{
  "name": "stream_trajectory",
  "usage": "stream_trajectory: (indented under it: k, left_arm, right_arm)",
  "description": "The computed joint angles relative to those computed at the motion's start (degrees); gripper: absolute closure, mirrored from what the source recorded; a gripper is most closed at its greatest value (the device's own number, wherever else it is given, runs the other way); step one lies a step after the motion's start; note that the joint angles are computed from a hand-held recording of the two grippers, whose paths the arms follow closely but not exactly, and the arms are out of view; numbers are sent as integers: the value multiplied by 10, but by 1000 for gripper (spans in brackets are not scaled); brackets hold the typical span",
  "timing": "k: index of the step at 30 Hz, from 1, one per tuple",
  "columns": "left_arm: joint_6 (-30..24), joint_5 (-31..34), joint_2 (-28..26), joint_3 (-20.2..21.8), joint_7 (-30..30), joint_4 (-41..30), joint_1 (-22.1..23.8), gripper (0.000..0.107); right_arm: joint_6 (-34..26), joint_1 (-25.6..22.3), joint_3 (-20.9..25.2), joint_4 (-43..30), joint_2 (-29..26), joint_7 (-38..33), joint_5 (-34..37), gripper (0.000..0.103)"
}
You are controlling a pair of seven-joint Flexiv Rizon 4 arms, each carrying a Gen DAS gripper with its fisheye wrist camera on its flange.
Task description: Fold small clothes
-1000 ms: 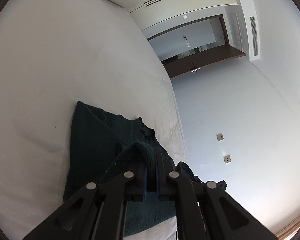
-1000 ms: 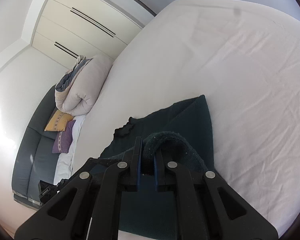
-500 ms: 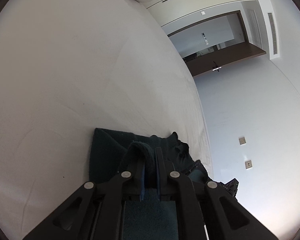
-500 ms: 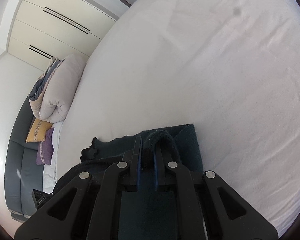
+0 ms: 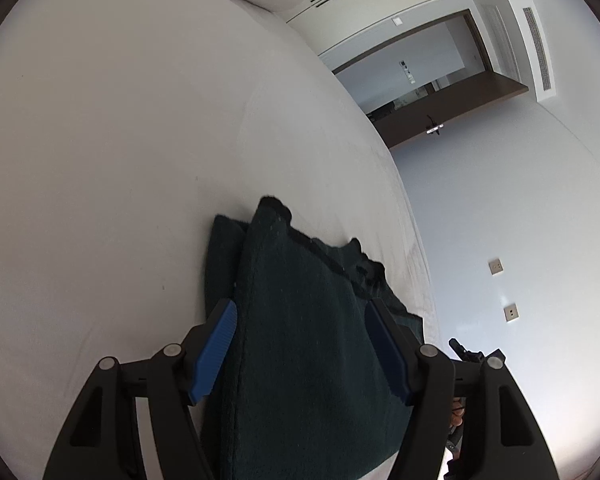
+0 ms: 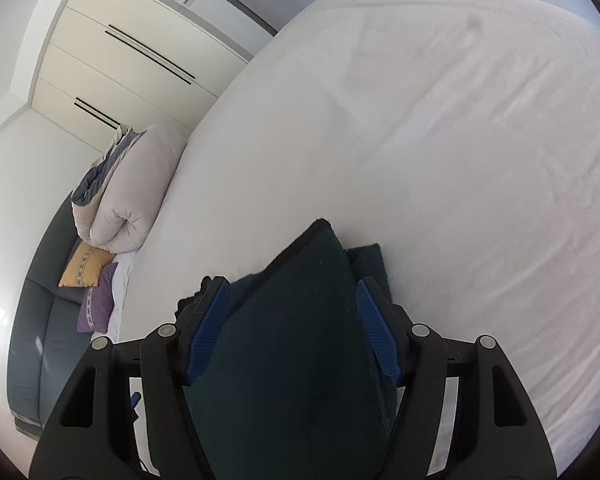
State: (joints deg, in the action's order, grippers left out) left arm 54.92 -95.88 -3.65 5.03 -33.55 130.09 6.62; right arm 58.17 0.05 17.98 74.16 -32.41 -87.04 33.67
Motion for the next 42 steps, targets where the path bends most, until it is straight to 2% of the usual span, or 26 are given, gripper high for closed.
stream_trajectory:
  k: [8,14,17,21,23,27,29,30,31,33,36,37,39,41,42]
  left_arm:
    - [57,31,73,-4,7,80,-42,38]
    - [88,29,97,-7,16,110,-59,38]
    - [110,36,105,-11,21,119,-67,38]
    - [126,42,109,-14,27,123,-76,38]
    - [128,42,109,-14,30,123,-79,38]
    - [132,38,110,-14,35,125,-83,40]
    - [125,41,111,-10,32,127,-81,50]
    - [119,47,112,-8,28,127,-80,61]
    - [116,53,113,-6,26,128,-78,67]
    - [109,61,114,-4,25,129,-76,70]
    - [112,67,113,-5,20,130,-74,69]
    - [114,70,111,-5,16,129,-74,61]
    - [111,57,108,-5,20,128,-74,57]
    - [111,57,108,-6,27,129,-74,59]
    - [115,69,108,-6,25,130,-73,66]
  right_arm:
    - [36,15,-20,154,109,-32,-39,39]
    - [19,4,-32,223,152,-81,-24,40]
    - [6,-2,-37,235,166,-105,-1,48]
    - [-8,9,-52,243,168,-101,-9,59]
    - [-10,15,-58,252,171,-98,-20,71]
    - [-12,19,-63,263,175,-94,-26,74]
    - [-10,20,-64,265,176,-93,-27,84]
    - [-8,20,-65,266,178,-94,-27,85]
    - [-4,22,-66,269,180,-92,-31,89]
    - [-1,23,-67,273,184,-92,-35,91]
    - [13,29,-68,284,193,-91,-46,92]
    - [18,30,-68,289,197,-90,-48,93]
    - [18,31,-69,289,199,-88,-49,93]
    - [13,30,-71,288,198,-88,-50,93]
    - [10,29,-71,287,196,-88,-49,93]
